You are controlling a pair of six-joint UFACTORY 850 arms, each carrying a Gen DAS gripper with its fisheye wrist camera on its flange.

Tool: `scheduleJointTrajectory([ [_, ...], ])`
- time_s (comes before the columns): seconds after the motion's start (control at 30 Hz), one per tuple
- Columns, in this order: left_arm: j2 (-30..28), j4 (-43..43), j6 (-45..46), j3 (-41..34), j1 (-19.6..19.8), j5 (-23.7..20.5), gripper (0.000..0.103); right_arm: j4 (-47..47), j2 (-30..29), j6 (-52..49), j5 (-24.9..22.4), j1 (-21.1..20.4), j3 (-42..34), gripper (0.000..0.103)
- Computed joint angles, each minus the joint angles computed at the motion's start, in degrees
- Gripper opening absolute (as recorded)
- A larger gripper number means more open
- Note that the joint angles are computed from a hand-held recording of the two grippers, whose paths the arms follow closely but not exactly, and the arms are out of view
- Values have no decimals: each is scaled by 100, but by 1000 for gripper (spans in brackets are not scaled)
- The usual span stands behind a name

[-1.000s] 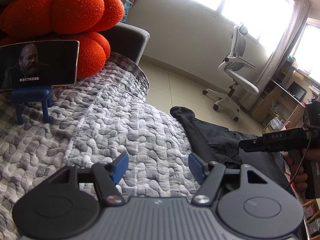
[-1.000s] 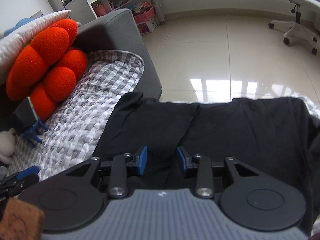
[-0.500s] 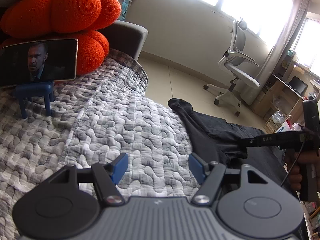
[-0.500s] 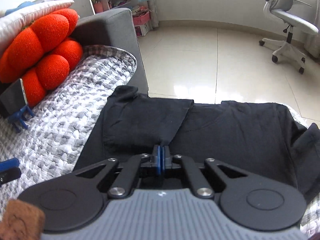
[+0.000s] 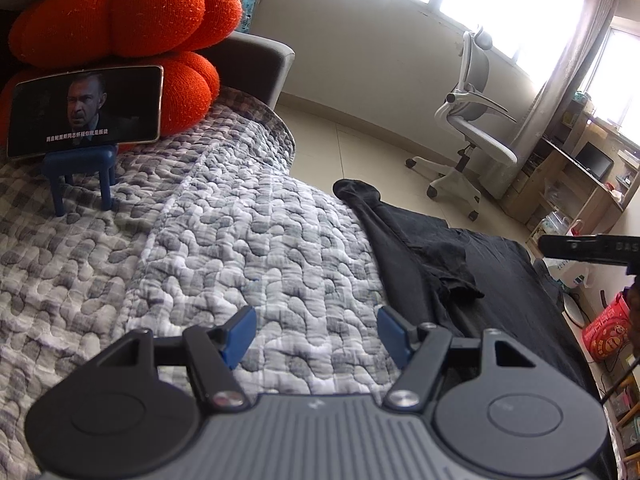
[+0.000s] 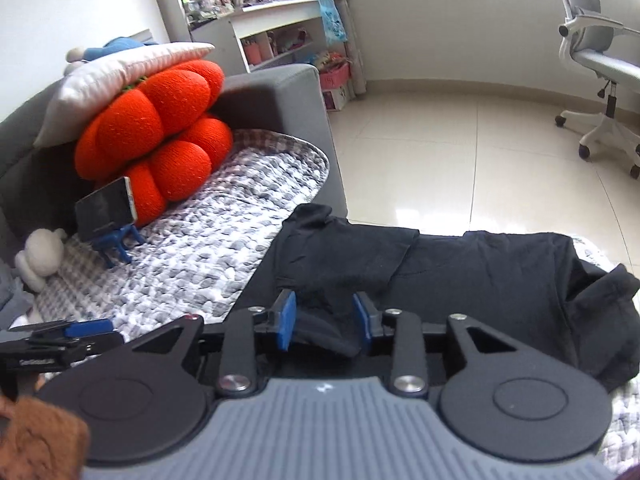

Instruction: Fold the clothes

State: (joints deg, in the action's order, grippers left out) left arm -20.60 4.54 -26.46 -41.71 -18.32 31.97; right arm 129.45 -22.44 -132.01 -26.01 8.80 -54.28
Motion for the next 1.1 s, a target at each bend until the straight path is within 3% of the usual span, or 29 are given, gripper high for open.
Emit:
scheduleJointTrajectory([
  [0.27, 411, -148, 40, 452, -226, -108, 69, -460, 1683, -474, -600, -377, 1553, 38],
  [0.57, 956, -926, 463, 937, -721, -345, 69, -1007, 3171, -269, -834, -626, 2875, 39],
  [0.67, 1166, -1274, 742, 1083, -865, -478, 69, -1162, 3614, -253, -663, -578, 3269, 41],
  [0.83, 1447, -1838, 1125, 1318, -1134, -564, 69, -459, 3936, -650, -253, -209, 3774, 41],
  [1.1, 1688, -2275, 1356, 1635, -1482, -567, 69, 167, 3745, -877, -487, 321, 4341, 41],
])
